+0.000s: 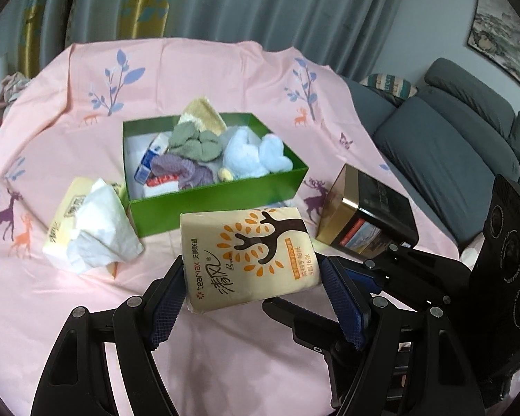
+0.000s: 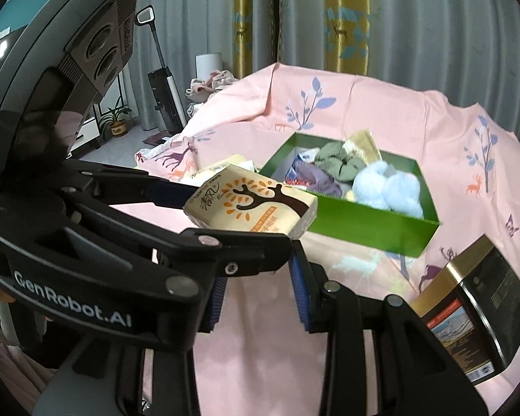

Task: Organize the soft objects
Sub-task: 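Lift the tissue pack and carry it over the green box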

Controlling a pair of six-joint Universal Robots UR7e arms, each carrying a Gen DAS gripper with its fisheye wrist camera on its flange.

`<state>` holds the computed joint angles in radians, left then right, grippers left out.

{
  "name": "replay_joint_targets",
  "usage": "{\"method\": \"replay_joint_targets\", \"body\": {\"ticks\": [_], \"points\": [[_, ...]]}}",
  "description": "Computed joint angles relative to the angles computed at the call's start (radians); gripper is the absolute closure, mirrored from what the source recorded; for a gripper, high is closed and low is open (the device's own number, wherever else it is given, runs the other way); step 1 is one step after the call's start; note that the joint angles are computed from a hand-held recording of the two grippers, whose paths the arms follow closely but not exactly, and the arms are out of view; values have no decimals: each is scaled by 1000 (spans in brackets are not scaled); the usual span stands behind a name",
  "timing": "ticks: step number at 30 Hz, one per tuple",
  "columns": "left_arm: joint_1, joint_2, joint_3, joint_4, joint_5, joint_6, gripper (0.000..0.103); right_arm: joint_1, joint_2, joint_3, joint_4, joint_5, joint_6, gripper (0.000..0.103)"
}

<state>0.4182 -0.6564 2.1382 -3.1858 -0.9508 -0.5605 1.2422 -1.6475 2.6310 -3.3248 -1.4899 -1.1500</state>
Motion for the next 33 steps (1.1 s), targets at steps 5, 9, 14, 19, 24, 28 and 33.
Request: {"method": "replay_joint_targets", "body": {"ticks": [5, 9, 14, 19, 24, 28, 33], "points": [[-1, -11, -15, 8, 19, 33, 26, 29, 7, -17, -12, -1, 13, 69], [11, -12, -42, 4, 28, 68, 26, 50, 17, -42, -14, 0, 25, 69], [28, -6, -82, 15, 36, 112, 26, 66, 40, -82, -8, 1, 37, 69], [52, 9, -132, 28, 40, 154, 26, 78, 71, -125, -9, 0, 49, 69], [74, 29, -190, 52, 44, 199, 26, 78, 106, -176, -6, 6, 56, 69], [94, 51, -241, 66, 43, 242, 26, 85, 135, -218, -7, -1, 67, 69], [129, 74, -311, 111, 25, 274, 26, 89, 177, -276, 6, -12, 92, 69]]}}
